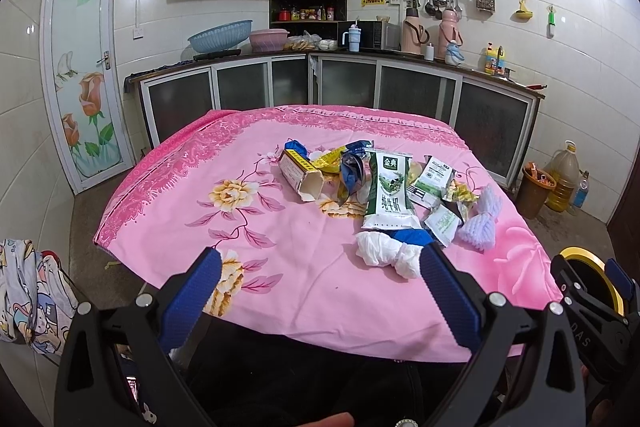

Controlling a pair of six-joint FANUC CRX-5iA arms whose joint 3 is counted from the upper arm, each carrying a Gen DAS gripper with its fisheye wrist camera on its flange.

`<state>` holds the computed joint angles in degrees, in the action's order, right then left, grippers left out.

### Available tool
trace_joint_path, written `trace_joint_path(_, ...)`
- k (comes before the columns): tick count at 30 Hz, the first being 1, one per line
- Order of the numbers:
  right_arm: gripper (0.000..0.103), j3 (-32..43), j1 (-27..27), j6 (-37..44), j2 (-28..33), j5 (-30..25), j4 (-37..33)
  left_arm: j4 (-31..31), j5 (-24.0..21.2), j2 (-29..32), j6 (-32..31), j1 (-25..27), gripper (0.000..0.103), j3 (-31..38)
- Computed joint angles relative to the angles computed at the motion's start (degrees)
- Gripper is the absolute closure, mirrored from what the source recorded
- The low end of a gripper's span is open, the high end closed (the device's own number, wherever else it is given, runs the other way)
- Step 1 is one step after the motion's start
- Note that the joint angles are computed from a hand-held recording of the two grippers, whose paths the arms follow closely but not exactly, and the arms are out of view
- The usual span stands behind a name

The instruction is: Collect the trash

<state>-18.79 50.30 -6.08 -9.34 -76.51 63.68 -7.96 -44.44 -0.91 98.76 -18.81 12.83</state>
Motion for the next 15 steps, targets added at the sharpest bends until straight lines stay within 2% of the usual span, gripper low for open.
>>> trace_joint_path(15, 0.007, -0.79, -0.33, -0.35, -0.26, 0.48, 0.19, 0.00, -0.16, 0.15, 0.09, -0.18, 0.007, 0.02)
